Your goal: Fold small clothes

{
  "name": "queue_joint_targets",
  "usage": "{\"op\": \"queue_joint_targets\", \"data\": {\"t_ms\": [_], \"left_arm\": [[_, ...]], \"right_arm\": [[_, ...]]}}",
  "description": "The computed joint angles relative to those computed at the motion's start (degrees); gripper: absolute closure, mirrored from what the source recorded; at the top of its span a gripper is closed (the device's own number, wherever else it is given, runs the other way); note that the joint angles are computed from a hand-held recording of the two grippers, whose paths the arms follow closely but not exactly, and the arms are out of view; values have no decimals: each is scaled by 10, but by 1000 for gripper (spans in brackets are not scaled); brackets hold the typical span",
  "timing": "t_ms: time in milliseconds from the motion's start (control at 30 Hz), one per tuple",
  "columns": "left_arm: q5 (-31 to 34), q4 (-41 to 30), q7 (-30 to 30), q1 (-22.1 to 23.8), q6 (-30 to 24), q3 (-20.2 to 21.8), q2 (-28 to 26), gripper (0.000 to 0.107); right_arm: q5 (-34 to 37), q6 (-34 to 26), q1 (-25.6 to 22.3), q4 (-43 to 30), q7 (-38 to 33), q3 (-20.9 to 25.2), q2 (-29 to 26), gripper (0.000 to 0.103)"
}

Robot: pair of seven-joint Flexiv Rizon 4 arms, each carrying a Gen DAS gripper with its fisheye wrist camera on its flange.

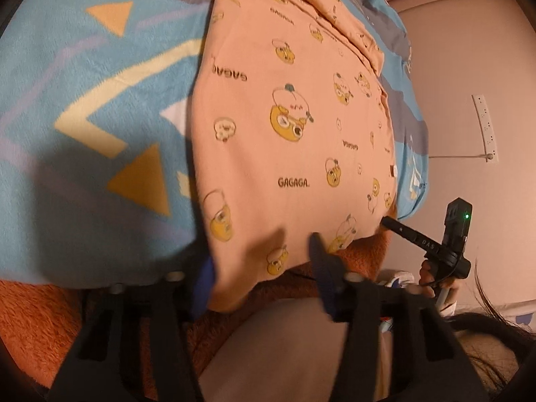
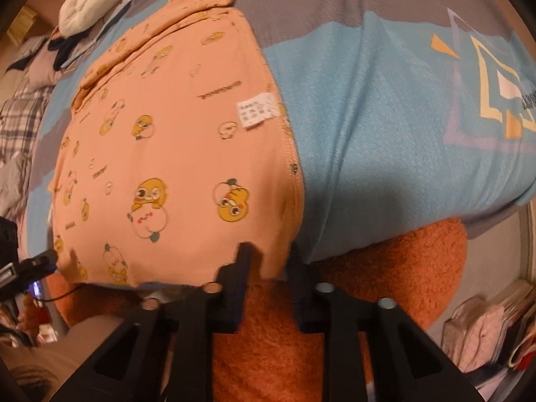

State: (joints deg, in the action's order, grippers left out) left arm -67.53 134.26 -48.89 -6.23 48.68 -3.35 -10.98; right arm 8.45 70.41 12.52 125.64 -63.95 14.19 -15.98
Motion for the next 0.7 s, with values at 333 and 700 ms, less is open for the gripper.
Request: {"op": "queue_joint_targets", "data": {"t_ms": [333, 700], "left_arm": [[-42, -20, 28, -3, -17, -9, -5, 100], [-184, -64, 130, -23, 57, -11, -9, 100]], "right_arm": [[75, 24, -24, -44, -86, 38, -1, 96], [120, 85, -29, -106, -140, 39, -31, 96]]}}
